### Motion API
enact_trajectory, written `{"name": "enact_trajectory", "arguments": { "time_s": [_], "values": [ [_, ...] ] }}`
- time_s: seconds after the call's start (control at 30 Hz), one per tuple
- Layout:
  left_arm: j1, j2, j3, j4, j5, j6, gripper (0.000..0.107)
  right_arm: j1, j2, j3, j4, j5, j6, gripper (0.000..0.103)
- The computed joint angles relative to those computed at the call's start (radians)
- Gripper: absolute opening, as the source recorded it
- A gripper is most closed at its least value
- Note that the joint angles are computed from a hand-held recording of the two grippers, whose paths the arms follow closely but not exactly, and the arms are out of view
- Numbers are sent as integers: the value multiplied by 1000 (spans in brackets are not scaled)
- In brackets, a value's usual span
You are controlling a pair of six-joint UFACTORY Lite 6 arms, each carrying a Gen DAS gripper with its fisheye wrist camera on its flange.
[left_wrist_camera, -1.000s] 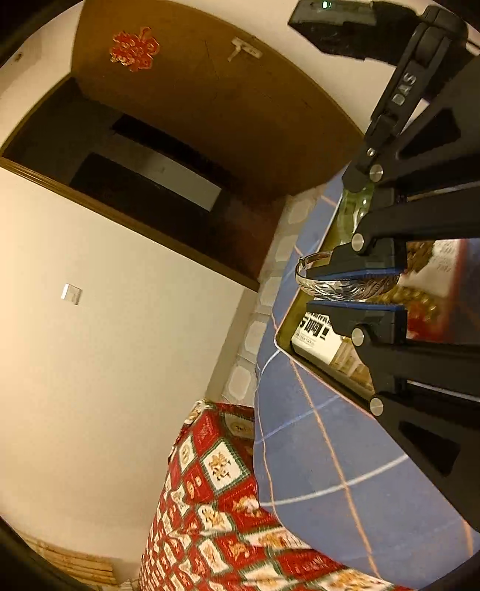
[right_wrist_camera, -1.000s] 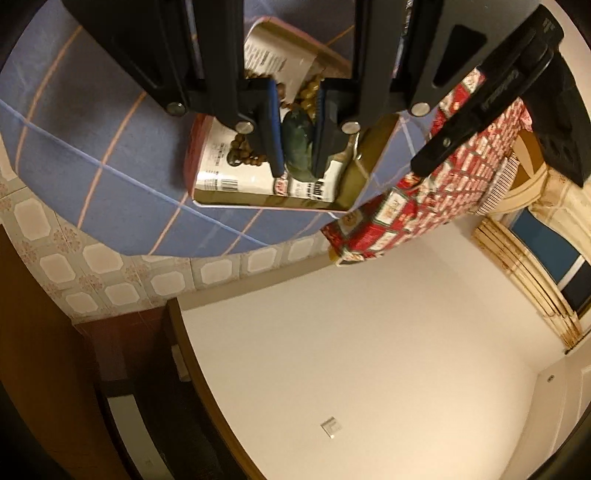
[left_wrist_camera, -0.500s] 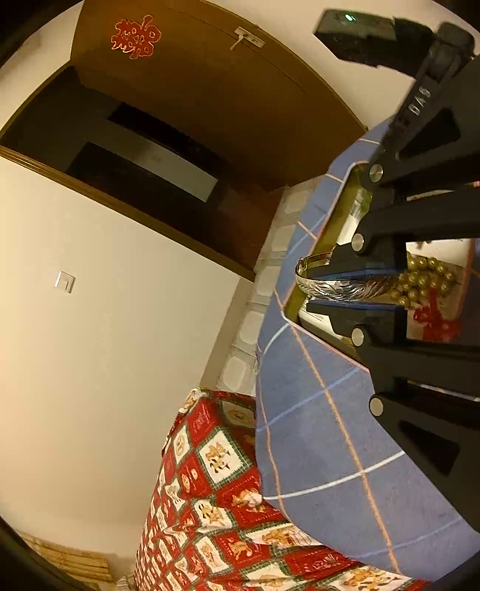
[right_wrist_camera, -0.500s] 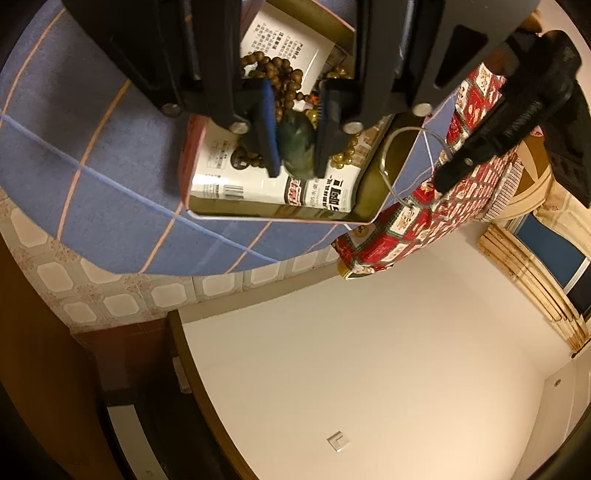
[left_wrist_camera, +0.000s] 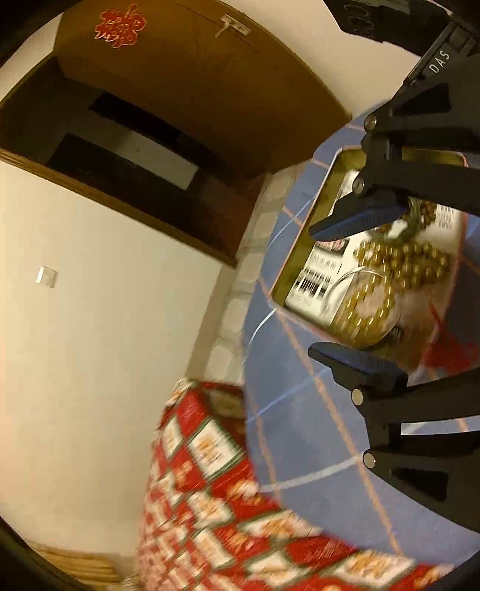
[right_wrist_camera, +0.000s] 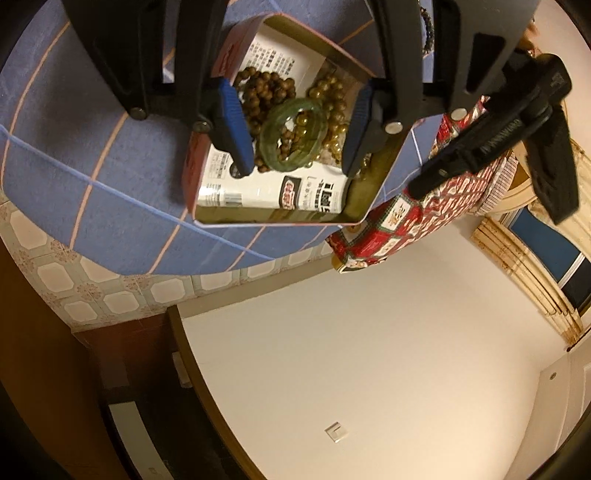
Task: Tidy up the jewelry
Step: 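Carry the jade pendant and silver bangle into the tin and release, then move both open tools back toward the remaining jewelry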
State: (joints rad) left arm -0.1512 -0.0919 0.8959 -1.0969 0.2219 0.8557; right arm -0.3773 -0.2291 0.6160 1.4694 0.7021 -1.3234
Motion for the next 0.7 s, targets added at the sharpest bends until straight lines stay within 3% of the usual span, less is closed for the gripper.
{"name": "enact_trajectory", "arguments": {
  "time_s": [0.13,0.37,0.5,0.7],
  "values": [
    [63,-65,-50,169,-15,-138,58,-8,-58,-42,-16,23,9,54],
    [188,-173,-224,58,40,-2,58,-14,-194,-122,-95,48,40,54],
    [167,-250,-327,79,-2,36,58,-35,-289,-188,-170,75,70,54],
    [65,-276,-406,350,-39,-196,58,-59,-408,-279,-261,92,118,54]
  ]
}}
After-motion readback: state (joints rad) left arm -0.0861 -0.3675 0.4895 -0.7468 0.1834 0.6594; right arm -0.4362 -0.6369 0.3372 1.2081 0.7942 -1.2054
